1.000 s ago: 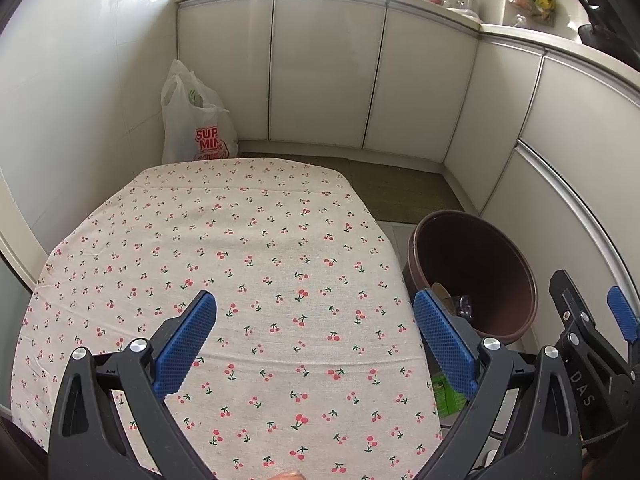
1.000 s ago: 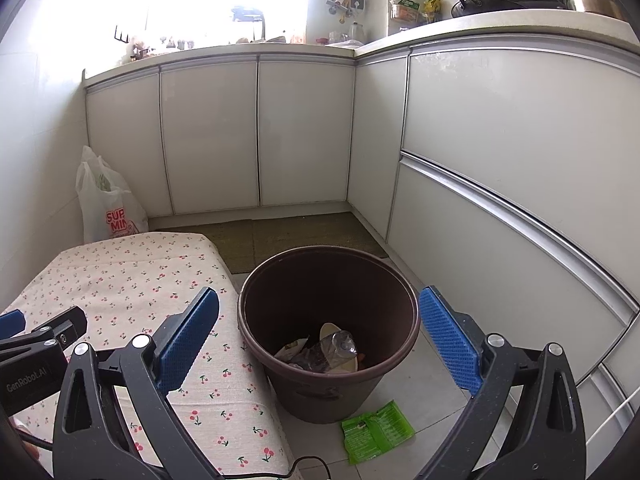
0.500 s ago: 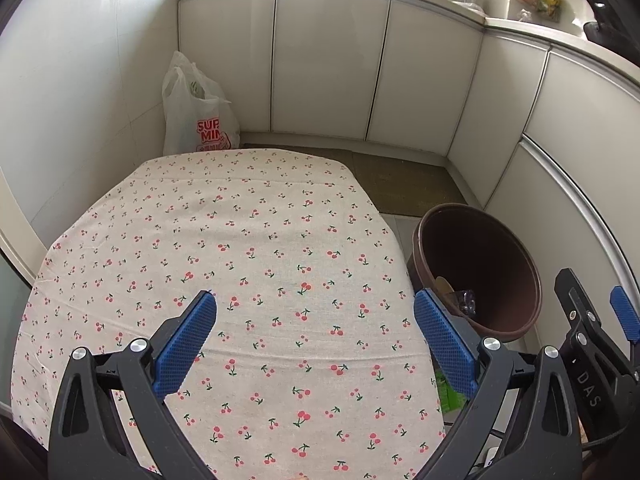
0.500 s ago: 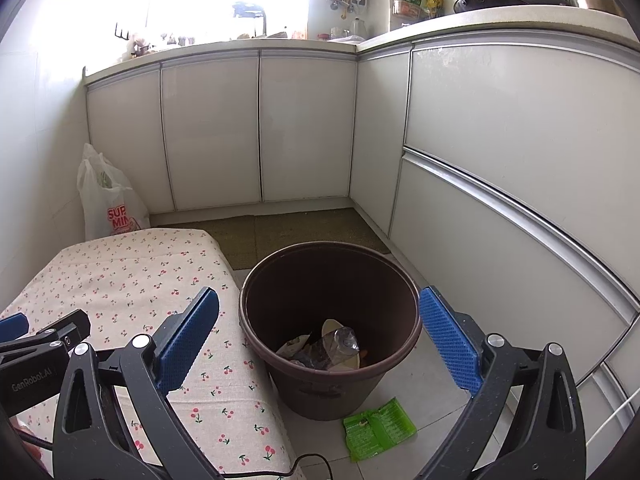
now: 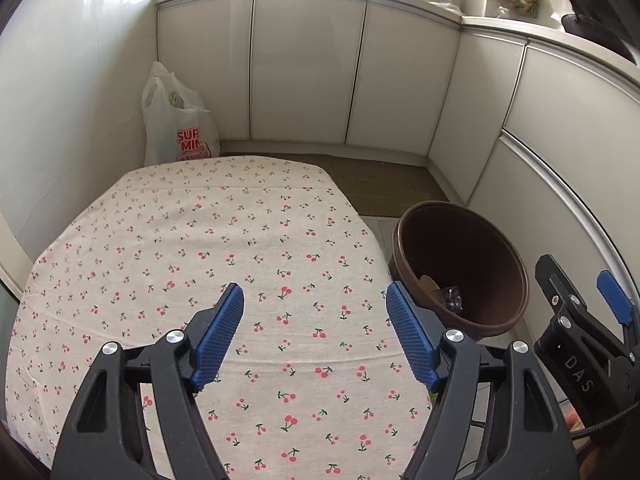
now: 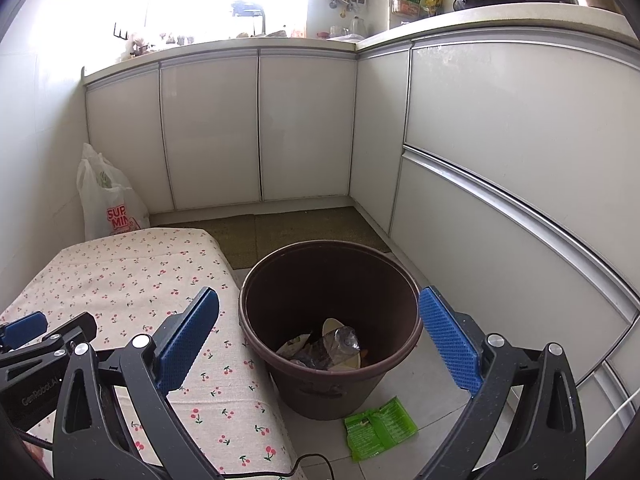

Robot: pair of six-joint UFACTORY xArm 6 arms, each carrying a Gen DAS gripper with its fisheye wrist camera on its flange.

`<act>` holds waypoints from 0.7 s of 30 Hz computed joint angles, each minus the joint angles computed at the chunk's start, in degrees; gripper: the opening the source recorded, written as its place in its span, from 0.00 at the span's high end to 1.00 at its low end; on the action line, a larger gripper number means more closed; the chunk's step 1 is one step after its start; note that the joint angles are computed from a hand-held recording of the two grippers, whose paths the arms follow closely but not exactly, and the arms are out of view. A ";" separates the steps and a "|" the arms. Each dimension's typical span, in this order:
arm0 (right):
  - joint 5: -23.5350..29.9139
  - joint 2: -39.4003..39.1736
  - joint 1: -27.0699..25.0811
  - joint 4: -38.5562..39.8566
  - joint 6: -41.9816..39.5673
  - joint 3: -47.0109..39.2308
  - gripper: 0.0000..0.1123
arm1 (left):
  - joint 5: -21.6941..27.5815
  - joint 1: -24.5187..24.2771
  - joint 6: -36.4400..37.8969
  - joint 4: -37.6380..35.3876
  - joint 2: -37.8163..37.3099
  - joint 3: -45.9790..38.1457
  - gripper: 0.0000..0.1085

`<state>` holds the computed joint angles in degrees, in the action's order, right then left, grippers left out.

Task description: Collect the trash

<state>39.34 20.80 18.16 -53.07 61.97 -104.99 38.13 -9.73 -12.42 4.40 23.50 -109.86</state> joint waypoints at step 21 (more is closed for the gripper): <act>-0.04 0.17 -0.11 -0.11 -1.04 0.06 0.15 | 1.94 -0.17 -4.37 4.22 0.19 -1.46 0.18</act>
